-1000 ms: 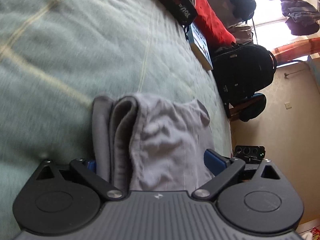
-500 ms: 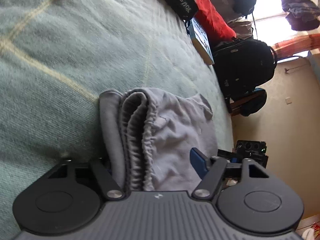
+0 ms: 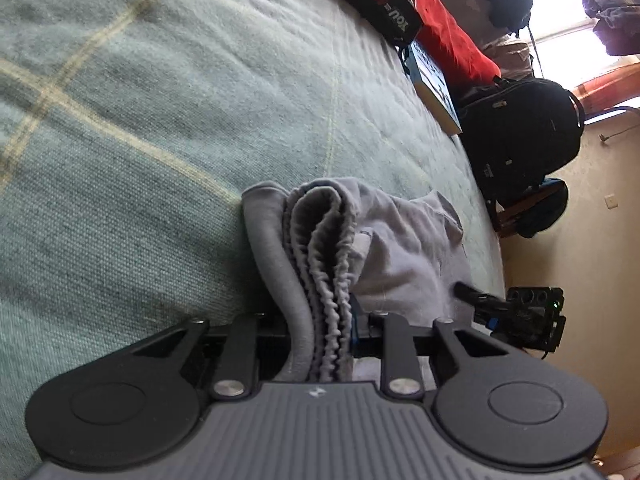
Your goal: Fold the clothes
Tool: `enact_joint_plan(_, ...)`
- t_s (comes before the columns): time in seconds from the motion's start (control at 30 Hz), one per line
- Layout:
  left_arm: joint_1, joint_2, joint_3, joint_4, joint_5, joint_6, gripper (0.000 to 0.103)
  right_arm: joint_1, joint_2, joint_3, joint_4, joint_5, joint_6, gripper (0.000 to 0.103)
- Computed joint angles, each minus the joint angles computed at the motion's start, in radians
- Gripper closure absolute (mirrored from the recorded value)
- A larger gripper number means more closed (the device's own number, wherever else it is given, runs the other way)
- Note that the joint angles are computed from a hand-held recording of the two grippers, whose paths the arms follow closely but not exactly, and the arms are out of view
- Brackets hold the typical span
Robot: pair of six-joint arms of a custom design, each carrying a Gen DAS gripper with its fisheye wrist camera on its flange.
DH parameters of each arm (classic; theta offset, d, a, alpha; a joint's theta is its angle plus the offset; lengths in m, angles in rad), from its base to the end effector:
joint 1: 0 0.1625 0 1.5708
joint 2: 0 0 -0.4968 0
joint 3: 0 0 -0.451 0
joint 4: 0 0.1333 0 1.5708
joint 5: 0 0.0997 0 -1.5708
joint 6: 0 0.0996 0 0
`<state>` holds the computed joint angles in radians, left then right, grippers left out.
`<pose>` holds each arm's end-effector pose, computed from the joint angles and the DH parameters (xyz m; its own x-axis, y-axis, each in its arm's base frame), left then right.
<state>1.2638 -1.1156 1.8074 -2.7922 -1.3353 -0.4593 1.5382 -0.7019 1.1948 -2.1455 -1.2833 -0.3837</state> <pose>-0.0625 -0.7152 0.2878 -0.9784 -0.2020 0.0435 -0.1929 0.8179 -0.5421 0.1327 -0.8886 0.1828 -0.9016 -0.3654 -0.2315 -0.3290 0.9267 -0.1816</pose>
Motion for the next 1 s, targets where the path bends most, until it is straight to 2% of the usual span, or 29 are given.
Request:
enact_joint_plan(0.03, -0.012, 0.0, 0.004, -0.002, 0.03, 0.01, 0.077, 0.0, -0.003, 0.014, -0.029, -0.02, 0.014, 0.093)
enact_joint_plan(0.1, -0.036, 0.003, 0.009, -0.003, 0.093, 0.022, 0.077, -0.002, -0.007, 0.027, -0.05, -0.013, 0.024, 0.093)
enact_joint_plan(0.27, -0.108, 0.011, 0.002, 0.02, 0.262, 0.074, 0.082, 0.034, -0.025, 0.08, -0.149, -0.106, 0.011, 0.093)
enact_joint_plan(0.4, -0.135, 0.007, -0.003, -0.041, 0.238, 0.15, 0.083, 0.035, -0.027, 0.088, -0.167, -0.113, 0.023, 0.092)
enact_joint_plan(0.5, -0.164, 0.005, -0.021, 0.002, 0.274, 0.167, 0.083, 0.042, -0.036, 0.102, -0.187, -0.123, -0.011, 0.093)
enact_joint_plan(0.7, -0.198, 0.019, -0.047, 0.013, 0.286, 0.182, 0.083, 0.064, -0.05, 0.119, -0.209, -0.142, -0.07, 0.093)
enact_joint_plan(1.0, -0.235, -0.003, -0.049, -0.004, 0.276, 0.202, 0.083, 0.08, -0.058, 0.119, -0.199, -0.123, -0.091, 0.093)
